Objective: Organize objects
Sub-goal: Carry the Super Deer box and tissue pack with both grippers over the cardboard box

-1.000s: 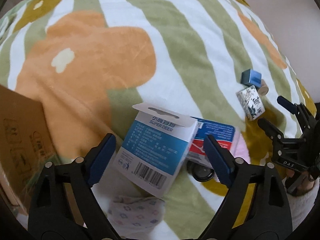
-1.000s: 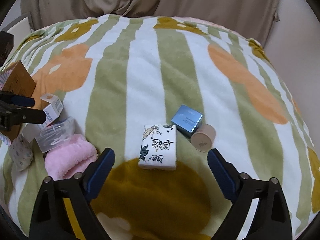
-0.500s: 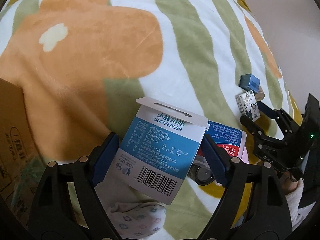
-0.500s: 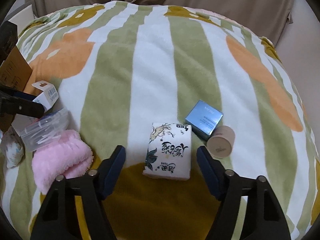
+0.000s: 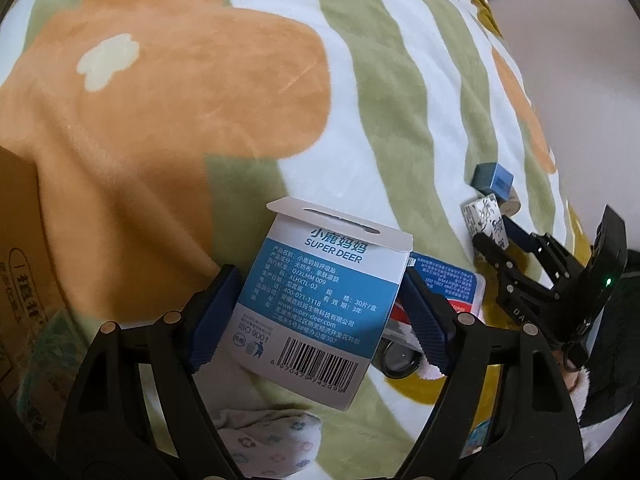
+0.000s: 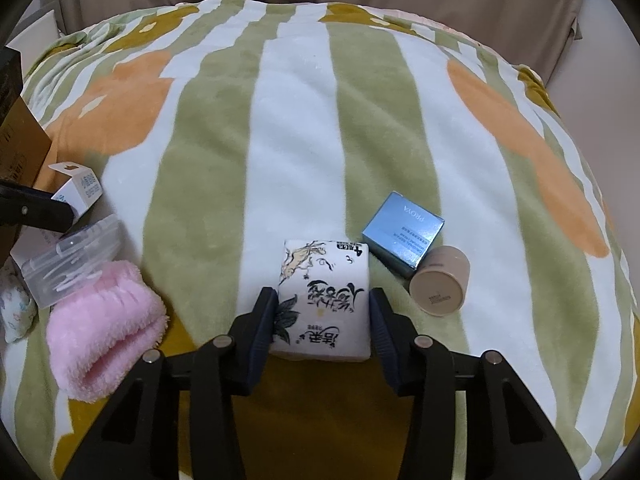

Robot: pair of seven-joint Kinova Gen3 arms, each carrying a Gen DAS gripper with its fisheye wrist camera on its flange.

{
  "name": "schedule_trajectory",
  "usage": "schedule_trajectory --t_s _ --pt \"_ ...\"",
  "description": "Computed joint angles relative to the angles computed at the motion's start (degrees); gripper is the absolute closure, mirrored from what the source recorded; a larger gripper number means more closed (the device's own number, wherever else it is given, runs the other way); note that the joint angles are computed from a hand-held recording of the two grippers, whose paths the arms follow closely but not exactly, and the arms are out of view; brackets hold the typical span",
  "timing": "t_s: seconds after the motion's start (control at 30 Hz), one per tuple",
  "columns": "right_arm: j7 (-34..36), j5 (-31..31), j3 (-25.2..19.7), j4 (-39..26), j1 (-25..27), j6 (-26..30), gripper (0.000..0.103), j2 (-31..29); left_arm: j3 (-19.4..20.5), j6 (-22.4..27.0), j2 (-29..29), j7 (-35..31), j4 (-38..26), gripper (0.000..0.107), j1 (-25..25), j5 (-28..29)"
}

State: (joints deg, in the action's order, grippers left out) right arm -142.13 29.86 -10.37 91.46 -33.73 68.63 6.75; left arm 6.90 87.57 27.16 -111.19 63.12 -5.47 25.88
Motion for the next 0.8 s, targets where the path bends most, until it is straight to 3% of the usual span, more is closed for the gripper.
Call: schedule_trajectory --t_s 0.27,0.8 --pt "-0.51 0.53 -0.75 0.56 -0.43 -0.60 0.061 -1.15 0.03 0.34 -0.37 0.62 -0.88 0.036 -0.27 0.58" --pt "-2.50 1.15 -1.78 -0.34 -0.78 0.86 0.061 -2.70 -0.26 0.44 -3.51 -1.05 -0.28 0.038 -2.61 3.28"
